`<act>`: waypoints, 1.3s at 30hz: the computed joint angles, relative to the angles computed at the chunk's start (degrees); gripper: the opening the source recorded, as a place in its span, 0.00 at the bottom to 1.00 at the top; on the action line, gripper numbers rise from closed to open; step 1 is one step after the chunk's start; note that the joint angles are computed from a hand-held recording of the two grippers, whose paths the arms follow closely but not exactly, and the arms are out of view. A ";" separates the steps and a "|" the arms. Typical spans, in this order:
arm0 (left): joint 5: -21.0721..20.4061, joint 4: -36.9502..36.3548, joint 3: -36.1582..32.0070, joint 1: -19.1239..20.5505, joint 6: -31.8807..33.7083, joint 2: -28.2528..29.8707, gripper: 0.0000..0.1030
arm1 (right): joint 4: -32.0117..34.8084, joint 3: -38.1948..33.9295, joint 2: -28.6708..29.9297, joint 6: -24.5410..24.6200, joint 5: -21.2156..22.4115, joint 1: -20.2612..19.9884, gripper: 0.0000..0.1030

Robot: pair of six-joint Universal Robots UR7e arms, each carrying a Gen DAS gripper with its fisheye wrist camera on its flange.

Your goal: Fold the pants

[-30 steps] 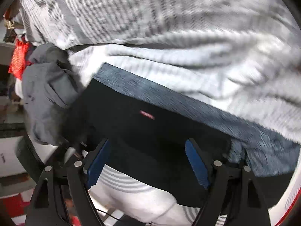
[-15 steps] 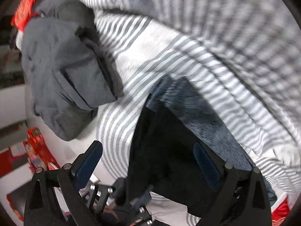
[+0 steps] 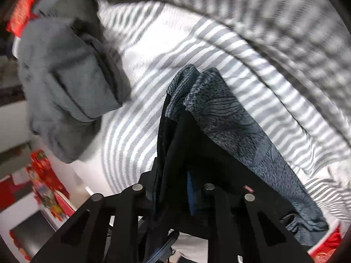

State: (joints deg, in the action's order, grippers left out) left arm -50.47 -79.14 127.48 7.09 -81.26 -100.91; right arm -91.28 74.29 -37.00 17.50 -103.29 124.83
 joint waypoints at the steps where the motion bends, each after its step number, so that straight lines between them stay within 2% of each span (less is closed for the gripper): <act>1: 0.13 -0.30 -0.46 -0.38 0.77 0.53 0.29 | -2.86 2.74 -2.72 0.19 1.54 -0.54 0.18; 9: 1.97 -3.63 -6.62 -4.00 8.06 8.97 0.29 | -17.12 16.26 -19.39 0.37 11.54 -4.67 0.18; 13: 2.32 -6.89 -10.03 -5.51 12.30 14.30 0.29 | -21.99 22.48 -28.29 0.99 15.53 -7.17 0.18; 18: 0.97 -13.71 -15.15 -6.91 19.45 22.59 0.29 | -24.79 28.99 -39.58 1.51 18.02 -10.47 0.18; 25: -5.20 -26.22 -21.27 -7.42 29.80 35.45 0.29 | -21.86 36.54 -58.39 -0.46 19.60 -18.86 0.18; 30: -10.27 -32.97 -24.96 -7.26 35.39 44.04 0.29 | -17.43 39.38 -69.11 -3.09 20.46 -27.74 0.18; 35: -13.13 -35.88 -27.32 -6.85 38.49 50.61 0.29 | -13.10 40.76 -74.85 -8.47 20.36 -37.23 0.18; 39: -14.68 -35.56 -27.82 -6.41 37.94 53.88 0.29 | -11.82 42.27 -75.34 -13.18 20.27 -42.43 0.17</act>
State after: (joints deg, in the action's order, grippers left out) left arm -65.16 -114.69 99.67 0.67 -43.33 -47.03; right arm -103.10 116.55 -112.34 4.32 -83.02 82.39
